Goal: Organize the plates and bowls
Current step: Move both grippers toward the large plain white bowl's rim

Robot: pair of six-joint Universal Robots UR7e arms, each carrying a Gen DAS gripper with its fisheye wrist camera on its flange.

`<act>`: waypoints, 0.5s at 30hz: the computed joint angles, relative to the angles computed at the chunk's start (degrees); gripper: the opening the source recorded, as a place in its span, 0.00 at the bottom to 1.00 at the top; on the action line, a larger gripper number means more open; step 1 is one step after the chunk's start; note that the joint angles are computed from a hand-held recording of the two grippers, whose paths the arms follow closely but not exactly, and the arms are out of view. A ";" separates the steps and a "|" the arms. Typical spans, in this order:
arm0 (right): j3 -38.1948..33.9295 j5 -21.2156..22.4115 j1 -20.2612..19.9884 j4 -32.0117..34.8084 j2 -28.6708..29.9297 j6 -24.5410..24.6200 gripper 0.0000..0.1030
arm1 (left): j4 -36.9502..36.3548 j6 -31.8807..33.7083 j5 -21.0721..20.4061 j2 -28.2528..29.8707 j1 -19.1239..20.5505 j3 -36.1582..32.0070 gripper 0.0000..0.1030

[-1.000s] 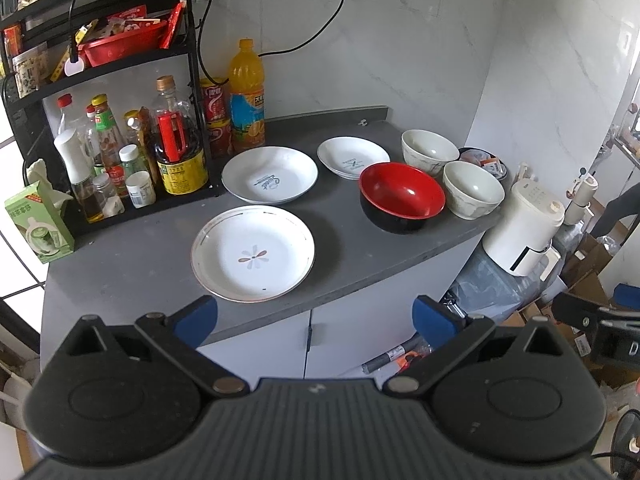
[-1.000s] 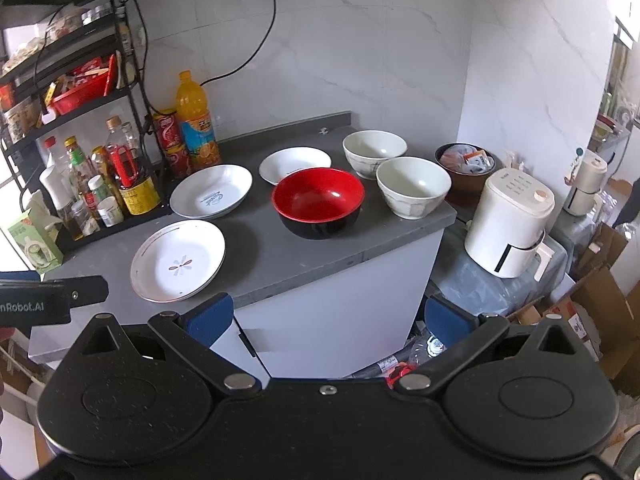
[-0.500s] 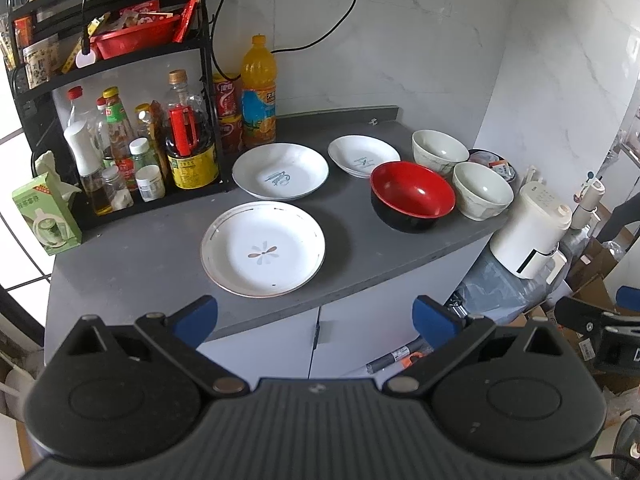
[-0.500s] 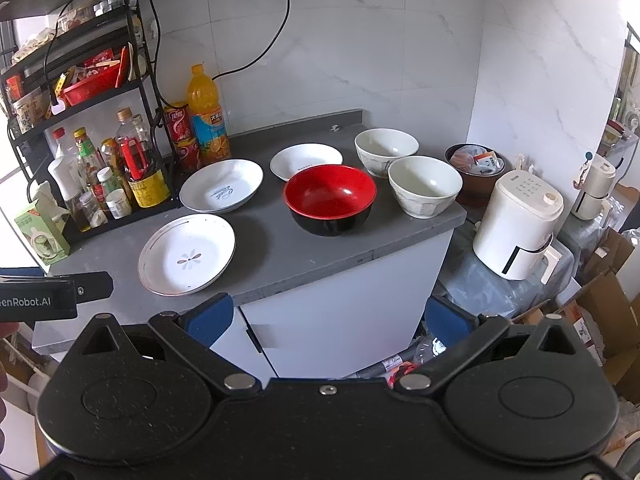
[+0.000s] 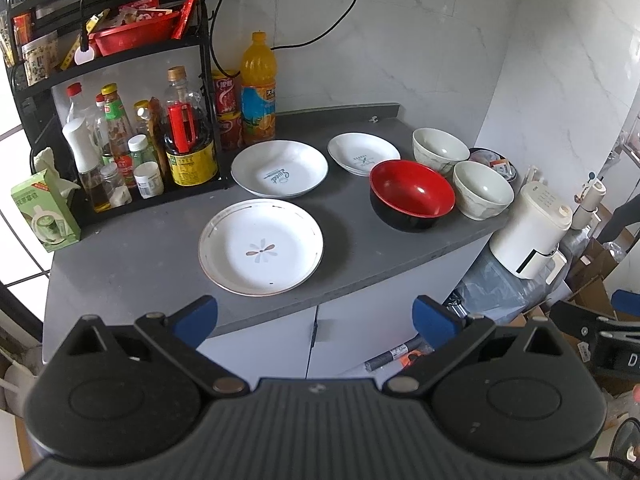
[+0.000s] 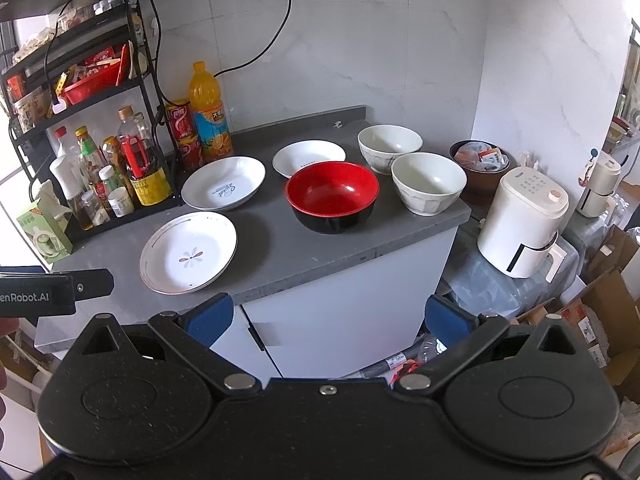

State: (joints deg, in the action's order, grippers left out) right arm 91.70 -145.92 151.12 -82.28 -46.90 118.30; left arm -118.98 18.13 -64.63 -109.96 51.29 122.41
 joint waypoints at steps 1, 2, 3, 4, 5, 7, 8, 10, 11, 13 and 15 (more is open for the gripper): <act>0.41 -0.17 -0.11 -0.48 -0.34 -0.22 1.00 | -0.07 -0.21 0.19 0.25 -0.07 -0.11 1.00; 0.80 -0.45 -0.19 -0.90 -0.64 -0.38 1.00 | -0.03 -0.51 0.32 0.57 -0.14 -0.26 1.00; 1.01 -0.61 -0.29 -0.99 -0.87 -0.40 1.00 | 0.08 -0.73 0.36 0.97 -0.17 -0.49 1.00; 1.20 -0.67 -0.47 -0.87 -1.09 -0.35 1.00 | 0.09 -0.79 0.42 1.45 -0.20 -0.72 1.00; 1.36 -0.68 -0.64 -0.76 -1.24 -0.35 1.00 | -0.17 -0.76 0.60 1.83 -0.26 -0.82 1.00; 1.73 -0.76 -1.10 -0.93 -1.51 -0.85 1.00 | -1.56 -1.16 1.91 2.63 -0.84 -0.57 1.00; 2.07 -0.84 -1.33 -1.18 -1.79 -1.23 1.00 | -2.22 -1.09 1.93 3.15 -0.85 -0.60 1.00; 2.81 -1.29 -1.74 -1.90 -2.29 -2.33 1.00 | -2.27 -1.16 0.99 4.72 -0.44 -1.43 1.00; 3.22 -1.62 -1.94 -2.15 -2.58 -2.73 1.00 | -2.23 -1.03 0.23 5.59 -0.15 -1.97 1.00; 3.82 -2.05 -2.52 -2.18 -3.07 -2.84 1.00 | -4.27 0.29 0.49 7.19 -0.17 -2.19 1.00; 4.54 -2.38 -3.34 -2.81 -3.66 -3.07 1.00 | -6.34 1.44 1.10 9.37 -0.18 -2.77 1.00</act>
